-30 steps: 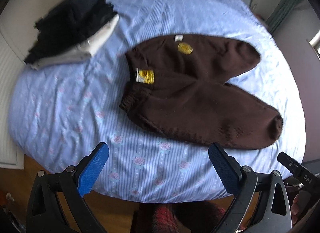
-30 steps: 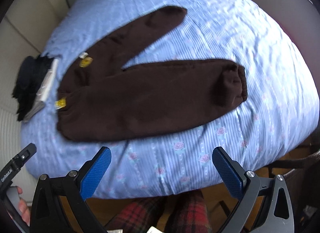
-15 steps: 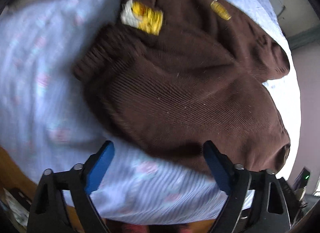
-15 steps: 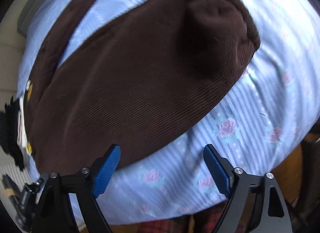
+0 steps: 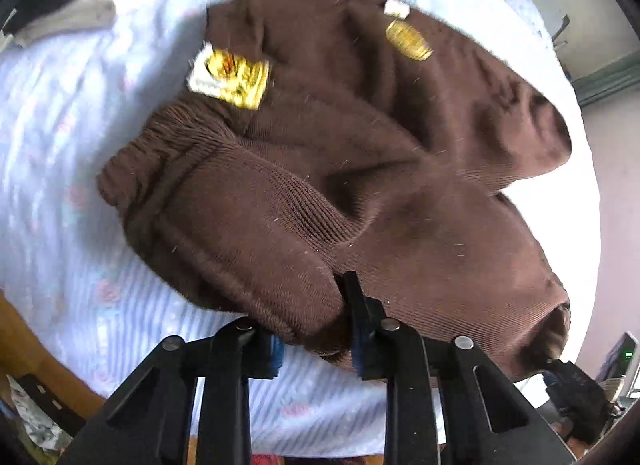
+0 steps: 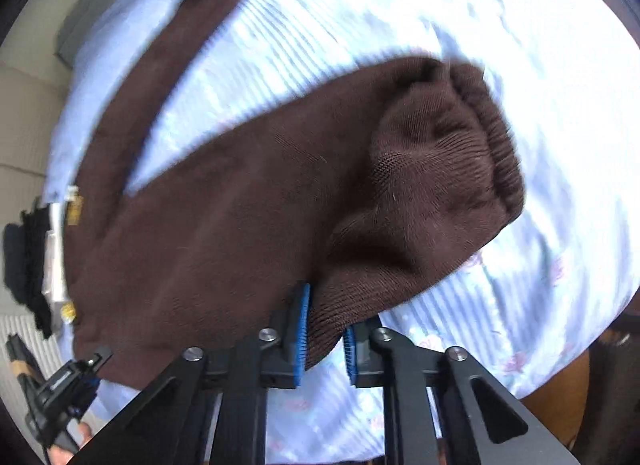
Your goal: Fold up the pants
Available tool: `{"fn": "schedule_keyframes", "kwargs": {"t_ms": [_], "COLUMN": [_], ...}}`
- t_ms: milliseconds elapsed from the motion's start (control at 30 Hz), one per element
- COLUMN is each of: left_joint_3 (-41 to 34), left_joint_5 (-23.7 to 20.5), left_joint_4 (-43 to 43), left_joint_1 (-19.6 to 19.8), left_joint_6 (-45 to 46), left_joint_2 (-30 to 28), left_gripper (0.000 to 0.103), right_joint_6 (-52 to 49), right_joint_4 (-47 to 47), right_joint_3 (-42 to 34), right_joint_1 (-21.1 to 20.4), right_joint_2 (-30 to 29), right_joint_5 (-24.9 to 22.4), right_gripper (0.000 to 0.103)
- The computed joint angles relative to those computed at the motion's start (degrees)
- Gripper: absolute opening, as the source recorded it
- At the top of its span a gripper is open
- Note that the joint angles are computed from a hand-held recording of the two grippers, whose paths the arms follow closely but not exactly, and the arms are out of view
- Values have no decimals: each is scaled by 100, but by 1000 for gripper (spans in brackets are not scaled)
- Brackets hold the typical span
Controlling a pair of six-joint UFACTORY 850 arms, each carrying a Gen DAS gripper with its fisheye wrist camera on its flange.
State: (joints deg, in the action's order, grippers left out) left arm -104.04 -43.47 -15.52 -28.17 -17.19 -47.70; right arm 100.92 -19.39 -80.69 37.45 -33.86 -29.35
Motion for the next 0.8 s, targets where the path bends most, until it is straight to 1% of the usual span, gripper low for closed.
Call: {"fn": "schedule_keyframes", "kwargs": {"t_ms": [67, 167, 267, 300, 367, 467, 533, 567, 667, 733, 800], "left_joint_3": [157, 419, 343, 437, 345, -80, -443, -627, -978, -1309, -1788], "left_joint_5": [90, 215, 47, 56, -45, -371, -598, -699, -791, -901, -1091], "left_joint_4": [90, 324, 414, 412, 578, 742, 784, 793, 795, 785, 719], "left_joint_1": [-5, -4, -8, 10, -26, -62, -75, -74, -60, -29, 29], "left_joint_6": [-81, -95, -46, -3, -83, -313, -501, -616, -862, -1017, -1156], "left_joint_2": [256, 641, 793, 871, 890, 636, 396, 285, 105, -64, -325], "left_gripper": [23, 22, 22, 22, 22, 22, 22, 22, 22, 22, 22], "right_joint_6": [110, -65, -456, -498, -599, -926, -1039, -1054, -835, -883, -1114], "right_joint_4": [-259, -420, -262, -205, -140, -172, -212, -233, -561, -690, -745], "right_joint_3": [-5, -149, -410, -480, -602, -814, -1098, -1201, -1356, -1631, -2089], "right_joint_1": [74, 228, 328, 320, 304, 194, 110, 36, -47, -189, -354], "right_joint_2": [256, 533, 664, 705, 737, 739, 644, 591, 528, 391, 124], "right_joint_5": [-80, -386, -704, -751, -844, -995, -1136, -1092, -1031, -1028, -1108], "right_gripper": [14, 14, 14, 14, 14, 14, 14, 14, 14, 14, 14]}}
